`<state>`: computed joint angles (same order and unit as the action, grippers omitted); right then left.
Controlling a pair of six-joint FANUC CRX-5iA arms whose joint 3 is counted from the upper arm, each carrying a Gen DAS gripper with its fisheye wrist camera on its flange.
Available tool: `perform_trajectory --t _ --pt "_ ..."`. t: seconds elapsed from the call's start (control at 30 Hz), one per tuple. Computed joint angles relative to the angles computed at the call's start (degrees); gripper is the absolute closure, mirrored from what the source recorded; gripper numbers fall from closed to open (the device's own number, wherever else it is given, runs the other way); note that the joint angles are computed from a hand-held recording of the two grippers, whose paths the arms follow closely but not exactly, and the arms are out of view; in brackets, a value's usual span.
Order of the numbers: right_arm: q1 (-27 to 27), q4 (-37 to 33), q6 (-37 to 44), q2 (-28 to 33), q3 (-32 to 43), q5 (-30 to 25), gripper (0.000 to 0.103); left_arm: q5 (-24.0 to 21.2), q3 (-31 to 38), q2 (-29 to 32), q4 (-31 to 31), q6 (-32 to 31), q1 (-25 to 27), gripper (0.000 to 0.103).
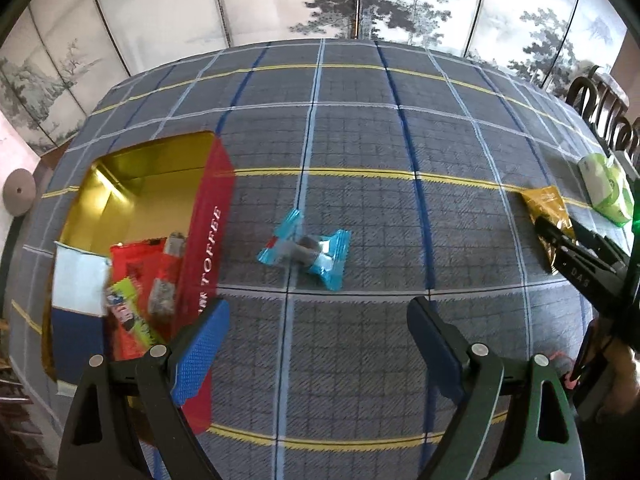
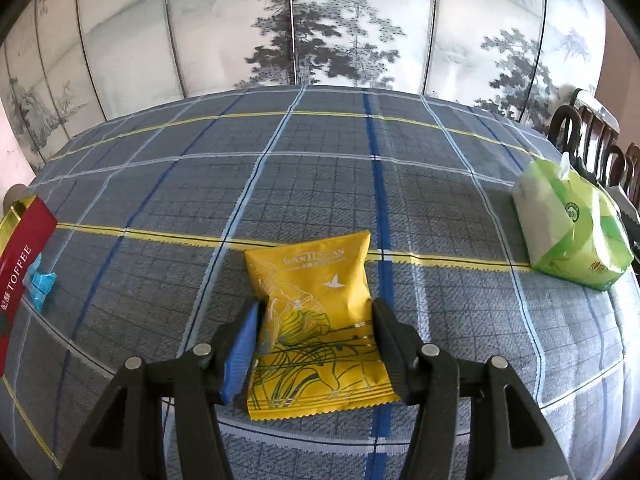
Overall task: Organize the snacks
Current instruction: 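Grasp the clear-and-blue wrapped candy with the left gripper while the right holds the yellow packet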
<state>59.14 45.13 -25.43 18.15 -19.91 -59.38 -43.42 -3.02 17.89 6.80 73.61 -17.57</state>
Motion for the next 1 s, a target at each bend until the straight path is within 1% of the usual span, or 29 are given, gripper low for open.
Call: perform_trajectory --t 0.1,0.13,0.2,0.23,0.3,0.33,0.4,0.67,0.8,0.9,0.97,1.0 --pt "-0.2 0.2 -0.1 -0.2 -0.4 0.4 0.044 1.6 -1.2 0.2 3.4 -2.8 0.7 0.023" --pt "-0.2 0.2 0.0 -0.2 -0.3 0.4 0.044 1.8 -1.4 0.4 4.7 -4.1 0.9 0.027" --pt "-0.2 0.2 -0.1 -0.2 -0.3 0.4 0.044 2.8 -2.4 0.6 8.1 -7.8 1.4 0.031" --pt "-0.2 0.2 -0.1 -0.2 -0.4 0.4 0.044 3.1 -2.6 0.7 8.7 -8.8 1.5 0.033" --pt "-0.2 0.2 -0.2 -0.2 -0.4 0.4 0.044 3.1 -1.7 1.3 7.4 -8.4 1.3 0.038" --pt "-0.2 0.2 -0.1 -0.1 -0.3 0.4 0.044 2.8 -1.3 1.7 7.4 -8.6 1.3 0.042" --pt "-0.2 0.2 -0.1 -0.2 -0.4 0.4 0.044 2.0 -0.2 2.9 7.5 -8.7 1.4 0.047" --pt "-0.1 0.3 -0.3 -0.2 -0.4 0.5 0.044 0.7 4.0 5.8 3.6 -4.8 0.6 0.047" --pt "-0.2 0.3 -0.3 -0.1 -0.3 0.5 0.044 0.1 6.0 7.4 2.2 -4.3 0.1 0.046" --pt "-0.2 0.3 -0.3 -0.1 -0.4 0.5 0.044 -0.1 6.3 8.1 2.4 -5.3 0.0 0.047" --pt "-0.2 0.3 -0.3 -0.2 -0.4 0.5 0.044 -0.5 6.4 8.4 2.0 -5.8 -0.1 0.054" --pt "-0.2 0.3 -0.3 -0.2 -0.4 0.5 0.044 -0.2 6.2 8.2 1.4 -5.5 -0.2 0.06"
